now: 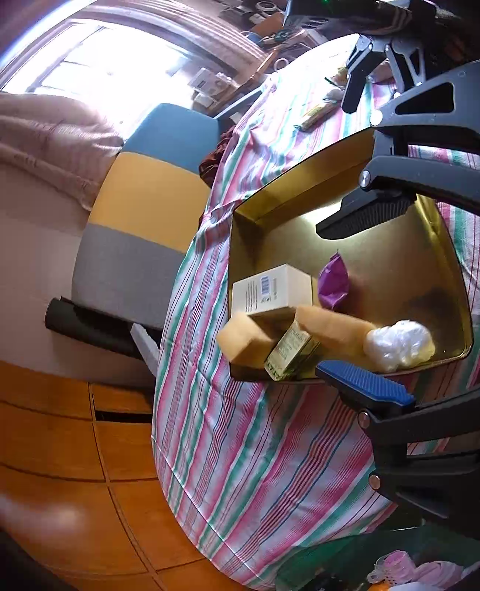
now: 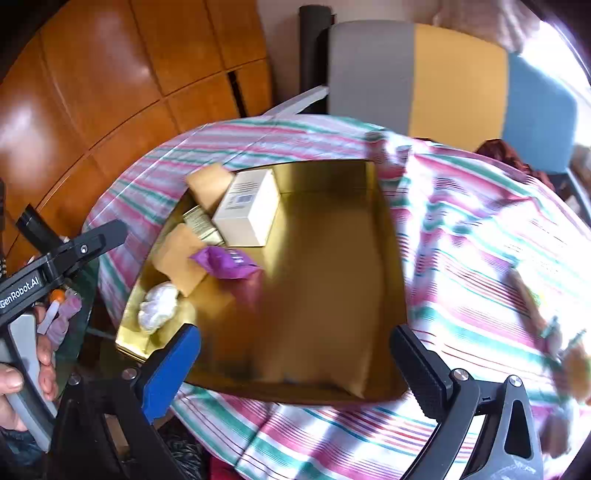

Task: Organize objects
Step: 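Move both tools back to the remaining items on the cloth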

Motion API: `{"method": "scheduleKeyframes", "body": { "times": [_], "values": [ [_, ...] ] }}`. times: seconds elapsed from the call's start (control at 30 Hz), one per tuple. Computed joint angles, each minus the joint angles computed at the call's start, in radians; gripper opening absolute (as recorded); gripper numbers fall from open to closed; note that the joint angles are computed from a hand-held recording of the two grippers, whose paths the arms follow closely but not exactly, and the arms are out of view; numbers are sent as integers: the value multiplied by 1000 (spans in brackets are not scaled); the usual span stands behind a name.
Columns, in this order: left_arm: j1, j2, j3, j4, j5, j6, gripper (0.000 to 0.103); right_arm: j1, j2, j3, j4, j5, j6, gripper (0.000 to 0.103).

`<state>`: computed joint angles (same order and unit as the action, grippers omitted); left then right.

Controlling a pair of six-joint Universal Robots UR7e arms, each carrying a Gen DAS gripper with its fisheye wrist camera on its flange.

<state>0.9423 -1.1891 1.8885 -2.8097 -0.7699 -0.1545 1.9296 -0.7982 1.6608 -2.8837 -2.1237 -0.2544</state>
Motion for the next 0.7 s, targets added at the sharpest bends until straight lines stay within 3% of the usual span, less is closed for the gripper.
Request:
{"method": "scheduleKeyframes", "body": {
  "times": [0.3, 0.57, 0.7],
  "values": [
    [-22, 30, 2, 14, -63, 25, 69, -61, -125, 121, -107, -63, 40, 103],
    [-27, 73, -53, 62, -214, 32, 65, -140, -319, 238, -311, -214, 90, 103],
    [-43, 122, -98, 108, -242, 56, 64, -199, -416, 279, -393, -257, 156, 103]
  ]
}}
